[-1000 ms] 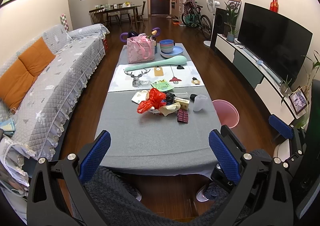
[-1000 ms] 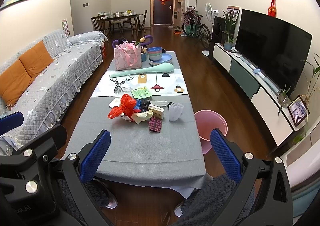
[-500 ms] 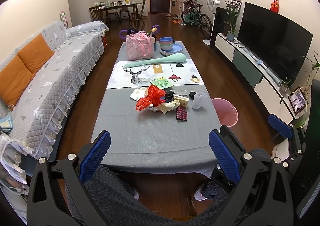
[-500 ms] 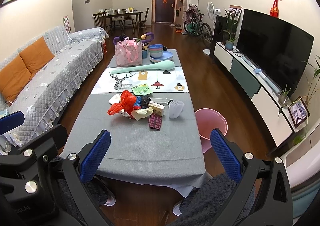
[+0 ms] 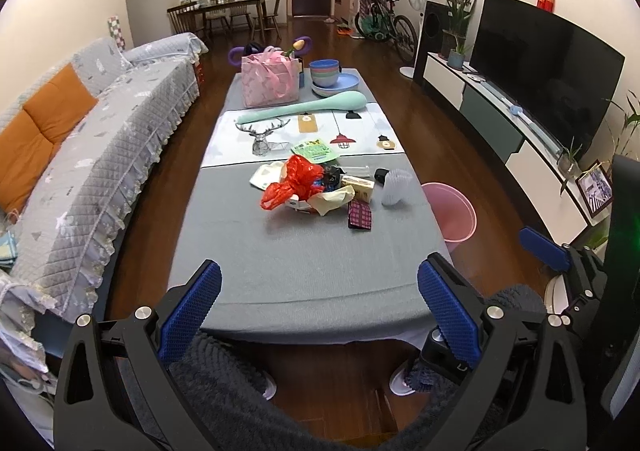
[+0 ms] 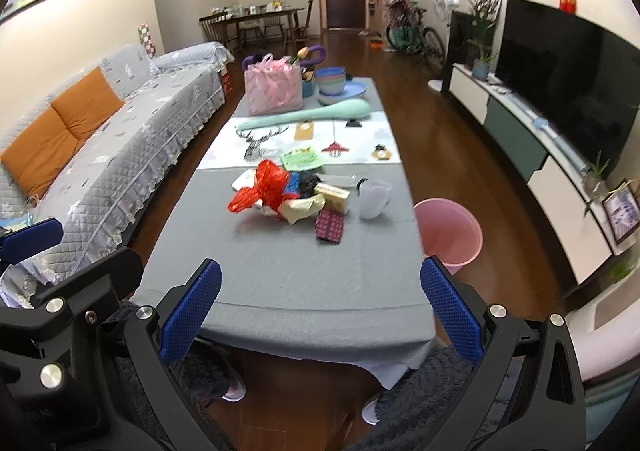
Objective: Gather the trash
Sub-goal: 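Reach both tools toward the trash pile, left toward the red bag, right toward the tissue pack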
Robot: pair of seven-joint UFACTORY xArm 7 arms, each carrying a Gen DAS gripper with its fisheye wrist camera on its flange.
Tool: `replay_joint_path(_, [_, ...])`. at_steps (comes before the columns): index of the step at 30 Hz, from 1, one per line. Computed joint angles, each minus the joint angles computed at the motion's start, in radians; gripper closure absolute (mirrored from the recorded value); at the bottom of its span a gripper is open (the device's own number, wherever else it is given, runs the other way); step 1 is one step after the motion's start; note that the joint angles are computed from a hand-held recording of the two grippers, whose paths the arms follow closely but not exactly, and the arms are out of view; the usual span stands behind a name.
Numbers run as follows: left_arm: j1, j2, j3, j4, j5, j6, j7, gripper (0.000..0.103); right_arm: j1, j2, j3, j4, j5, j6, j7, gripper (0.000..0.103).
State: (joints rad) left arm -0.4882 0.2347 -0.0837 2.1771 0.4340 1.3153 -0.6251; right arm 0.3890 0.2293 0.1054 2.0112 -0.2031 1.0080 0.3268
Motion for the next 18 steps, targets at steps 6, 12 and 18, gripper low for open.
replay_joint_path(6, [0.095,-0.075,-0.023,-0.296,-0.052,-0.333,-0.041,0.008,-0.044,0.061,0.008,-0.032,0.101,-0.081,-0.068,0.005])
replay_joint_path(12, [0.108,0.053,0.013,-0.264,-0.05,-0.368,-0.049,0.008,-0.058,0.173,-0.009,-0.039,0.119,-0.217,-0.149,0.005])
replay_joint_path(18, [0.18,0.185,0.039,-0.232,-0.22,-0.502,0.013,0.008,-0.086,0.343,-0.006,0.082,0.147,-0.323,-0.26,0.005])
